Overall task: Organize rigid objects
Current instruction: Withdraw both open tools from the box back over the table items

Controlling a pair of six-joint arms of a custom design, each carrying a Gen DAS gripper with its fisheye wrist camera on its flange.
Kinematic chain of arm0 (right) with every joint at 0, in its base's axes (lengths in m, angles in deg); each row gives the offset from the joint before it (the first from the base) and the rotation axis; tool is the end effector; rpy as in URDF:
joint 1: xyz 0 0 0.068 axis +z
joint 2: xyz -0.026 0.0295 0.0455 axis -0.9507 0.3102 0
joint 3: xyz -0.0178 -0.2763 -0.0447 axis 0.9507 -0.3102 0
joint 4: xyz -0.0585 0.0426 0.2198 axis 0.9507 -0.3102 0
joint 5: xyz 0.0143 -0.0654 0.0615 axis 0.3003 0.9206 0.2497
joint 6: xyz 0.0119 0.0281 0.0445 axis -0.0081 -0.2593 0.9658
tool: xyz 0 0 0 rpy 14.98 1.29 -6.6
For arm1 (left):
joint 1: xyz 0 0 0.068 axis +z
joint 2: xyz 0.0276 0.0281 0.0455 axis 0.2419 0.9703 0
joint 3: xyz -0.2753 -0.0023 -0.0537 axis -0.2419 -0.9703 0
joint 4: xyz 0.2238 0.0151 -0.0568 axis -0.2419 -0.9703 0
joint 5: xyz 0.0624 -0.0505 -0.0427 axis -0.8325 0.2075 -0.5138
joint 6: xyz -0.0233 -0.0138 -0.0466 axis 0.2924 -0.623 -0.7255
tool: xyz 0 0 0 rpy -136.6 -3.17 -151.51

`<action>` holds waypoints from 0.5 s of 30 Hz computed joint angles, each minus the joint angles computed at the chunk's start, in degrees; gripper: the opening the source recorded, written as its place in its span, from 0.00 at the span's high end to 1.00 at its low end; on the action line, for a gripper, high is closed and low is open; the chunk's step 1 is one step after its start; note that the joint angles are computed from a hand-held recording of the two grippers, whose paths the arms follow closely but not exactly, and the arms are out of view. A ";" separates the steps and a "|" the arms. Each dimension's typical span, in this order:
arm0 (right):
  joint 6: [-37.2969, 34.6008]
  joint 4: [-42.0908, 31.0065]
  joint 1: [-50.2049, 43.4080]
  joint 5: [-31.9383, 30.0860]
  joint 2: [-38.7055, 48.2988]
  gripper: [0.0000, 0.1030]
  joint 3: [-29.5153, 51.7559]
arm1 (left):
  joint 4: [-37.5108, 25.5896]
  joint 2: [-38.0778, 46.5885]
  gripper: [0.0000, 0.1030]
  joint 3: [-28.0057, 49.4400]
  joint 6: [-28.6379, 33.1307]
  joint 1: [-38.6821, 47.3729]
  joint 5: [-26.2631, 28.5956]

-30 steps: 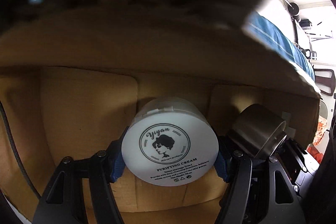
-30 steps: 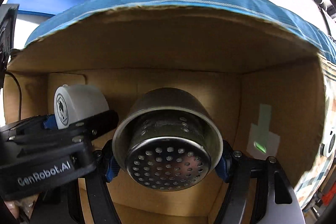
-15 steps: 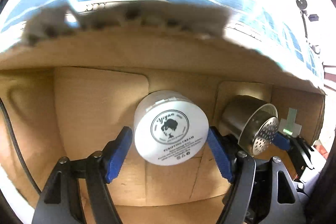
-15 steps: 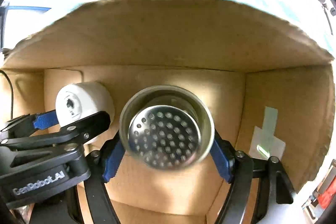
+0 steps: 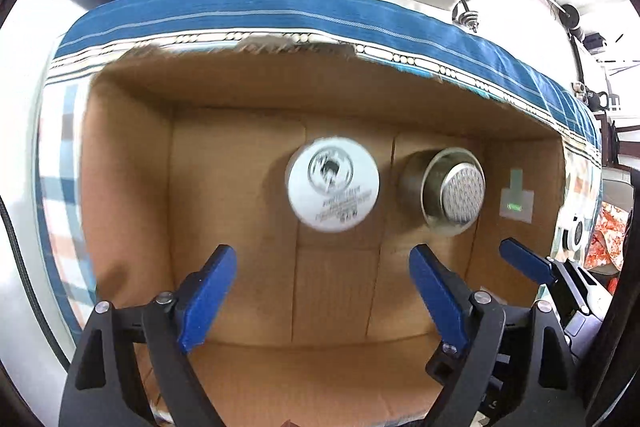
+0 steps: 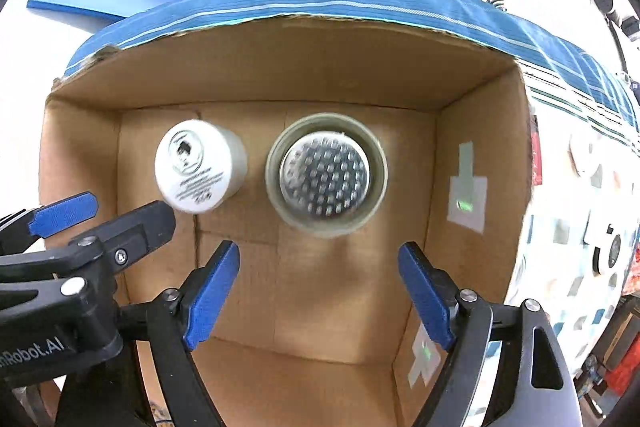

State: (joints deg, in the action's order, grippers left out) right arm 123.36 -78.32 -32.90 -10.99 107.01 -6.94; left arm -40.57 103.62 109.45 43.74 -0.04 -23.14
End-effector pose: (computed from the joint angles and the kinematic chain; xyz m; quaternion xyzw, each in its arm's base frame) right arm 0.1928 0.1618 0.1642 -0.0433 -0.9971 -0.0571 0.0252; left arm 0.2329 -0.0641 0.2415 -0.0398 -0.9955 0.0712 0.0486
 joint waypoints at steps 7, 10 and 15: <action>0.94 -4.27 1.43 1.02 -6.15 0.00 0.37 | -0.95 -10.36 0.00 -5.35 2.54 2.42 -4.00; 4.81 -5.73 5.32 1.94 -8.94 0.00 -0.02 | -1.10 -13.14 0.00 -6.70 -0.44 -0.33 -4.60; 11.14 -9.04 11.45 5.27 -13.01 0.00 1.19 | -0.95 -15.36 0.00 -6.42 -4.78 -4.13 -6.17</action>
